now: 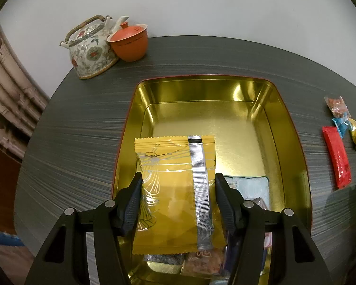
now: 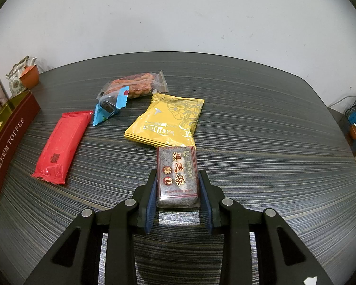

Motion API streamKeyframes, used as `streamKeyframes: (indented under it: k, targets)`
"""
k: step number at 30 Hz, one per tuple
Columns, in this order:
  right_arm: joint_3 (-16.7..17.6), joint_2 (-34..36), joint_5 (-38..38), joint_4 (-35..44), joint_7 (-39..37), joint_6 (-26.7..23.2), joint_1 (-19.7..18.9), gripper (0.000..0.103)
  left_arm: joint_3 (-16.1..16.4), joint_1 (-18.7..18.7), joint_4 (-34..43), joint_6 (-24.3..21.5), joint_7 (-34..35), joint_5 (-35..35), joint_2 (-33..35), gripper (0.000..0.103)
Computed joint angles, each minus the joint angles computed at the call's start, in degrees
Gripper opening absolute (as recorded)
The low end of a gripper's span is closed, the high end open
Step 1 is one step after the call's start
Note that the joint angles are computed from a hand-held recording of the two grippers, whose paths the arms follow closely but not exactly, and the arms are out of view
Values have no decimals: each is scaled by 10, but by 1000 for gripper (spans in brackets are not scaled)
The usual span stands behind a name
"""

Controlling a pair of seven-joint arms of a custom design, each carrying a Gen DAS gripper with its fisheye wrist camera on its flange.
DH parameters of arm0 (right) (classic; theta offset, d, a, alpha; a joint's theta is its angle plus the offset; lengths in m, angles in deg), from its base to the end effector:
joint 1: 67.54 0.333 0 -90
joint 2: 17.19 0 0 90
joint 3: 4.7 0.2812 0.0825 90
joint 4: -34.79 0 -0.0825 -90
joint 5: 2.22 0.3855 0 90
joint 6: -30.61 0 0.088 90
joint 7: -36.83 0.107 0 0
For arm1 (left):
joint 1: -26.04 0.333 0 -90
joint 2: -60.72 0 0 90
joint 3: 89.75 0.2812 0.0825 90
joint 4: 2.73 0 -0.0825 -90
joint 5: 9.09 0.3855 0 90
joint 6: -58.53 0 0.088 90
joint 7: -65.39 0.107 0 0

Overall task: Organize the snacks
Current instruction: 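Carry the yellow silver-striped packet into the gold tray with the left tool, then open the left tool to release the yellow packet in the tray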

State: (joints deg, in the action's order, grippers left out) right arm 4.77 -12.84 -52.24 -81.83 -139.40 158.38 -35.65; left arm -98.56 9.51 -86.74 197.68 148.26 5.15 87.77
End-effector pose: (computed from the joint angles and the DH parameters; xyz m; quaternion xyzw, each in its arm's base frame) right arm 0.4532 0.3663 0.3934 -0.5174 0.7818 -0.2958 0.1832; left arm 0.6575 -0.2894 0.4347 -0.5219 0.8141 -0.1810 0.1792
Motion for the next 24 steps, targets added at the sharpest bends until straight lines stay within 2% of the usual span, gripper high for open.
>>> streamKeyframes:
  k: [10,21,24]
  targets:
    - [0,0,0,0,-1,-2,1,30,-4,4,11,-24,23,-5,0,61]
    - [1,0,2,1,-4,-5,1,30,-9,17,-58,29,40,-20,-55,68]
    - [1,-1,2,0,-3,-4,1,30,-11,28,-104,62,39,-32,-90,68]
